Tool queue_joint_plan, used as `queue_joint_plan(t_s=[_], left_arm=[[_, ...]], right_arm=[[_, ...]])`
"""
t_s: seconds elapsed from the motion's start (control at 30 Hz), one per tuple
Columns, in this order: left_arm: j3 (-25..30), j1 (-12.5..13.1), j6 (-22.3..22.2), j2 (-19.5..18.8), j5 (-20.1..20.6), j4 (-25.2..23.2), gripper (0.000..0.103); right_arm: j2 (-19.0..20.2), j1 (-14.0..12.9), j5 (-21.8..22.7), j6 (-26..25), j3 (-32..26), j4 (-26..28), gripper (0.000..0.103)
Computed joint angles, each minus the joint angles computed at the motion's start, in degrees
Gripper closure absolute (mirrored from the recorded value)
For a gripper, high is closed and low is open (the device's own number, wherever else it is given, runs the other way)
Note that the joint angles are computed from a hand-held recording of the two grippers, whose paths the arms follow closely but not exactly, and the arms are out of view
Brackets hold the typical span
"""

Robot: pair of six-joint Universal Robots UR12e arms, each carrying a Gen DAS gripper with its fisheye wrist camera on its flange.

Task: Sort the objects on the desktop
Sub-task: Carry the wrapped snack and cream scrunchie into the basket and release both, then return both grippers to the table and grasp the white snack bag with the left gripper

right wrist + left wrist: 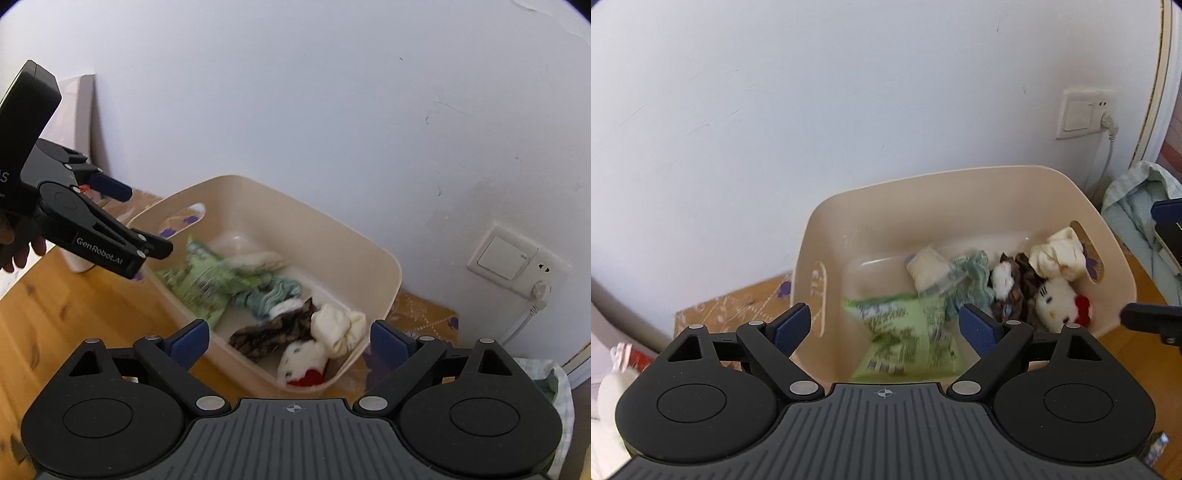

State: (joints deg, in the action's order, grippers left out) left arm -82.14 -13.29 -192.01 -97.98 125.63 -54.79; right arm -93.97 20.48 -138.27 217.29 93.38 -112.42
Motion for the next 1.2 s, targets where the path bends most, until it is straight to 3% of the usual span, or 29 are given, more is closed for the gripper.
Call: queue_joint_plan(t_s=[0.17, 0.5, 0.83, 1.07, 1.2], left_arm=[[-3.09, -1.09, -0.10, 3.24, 0.42, -0.54, 0.014], [-7.95, -4.66, -1.75, 8.85, -1.25, -2.74, 0.014], [-12.77, -6.55, -4.63, 12.77, -6.19, -8.62, 0.014], [-14.73, -7.52, -3.99, 13.74, -10.42, -10.00, 0.014], [-15.35, -8.10, -4.45, 13.60, -12.19, -10.59, 0.014]], right_arm=[[0.21, 3.21, -0.55, 1.31, -0.38, 2.11, 0.000], [-0.08, 6.75, 2.26, 4.15, -0.40, 7.85, 0.000], [-1.71, 7.33, 9.11, 9.11, 2.15, 11.25, 0.000], [-3.14, 6.01, 18.68, 5.23, 4.83, 7.95, 0.000], [-3.22, 5.31, 21.63, 2.90, 5.89, 7.80, 0.000]])
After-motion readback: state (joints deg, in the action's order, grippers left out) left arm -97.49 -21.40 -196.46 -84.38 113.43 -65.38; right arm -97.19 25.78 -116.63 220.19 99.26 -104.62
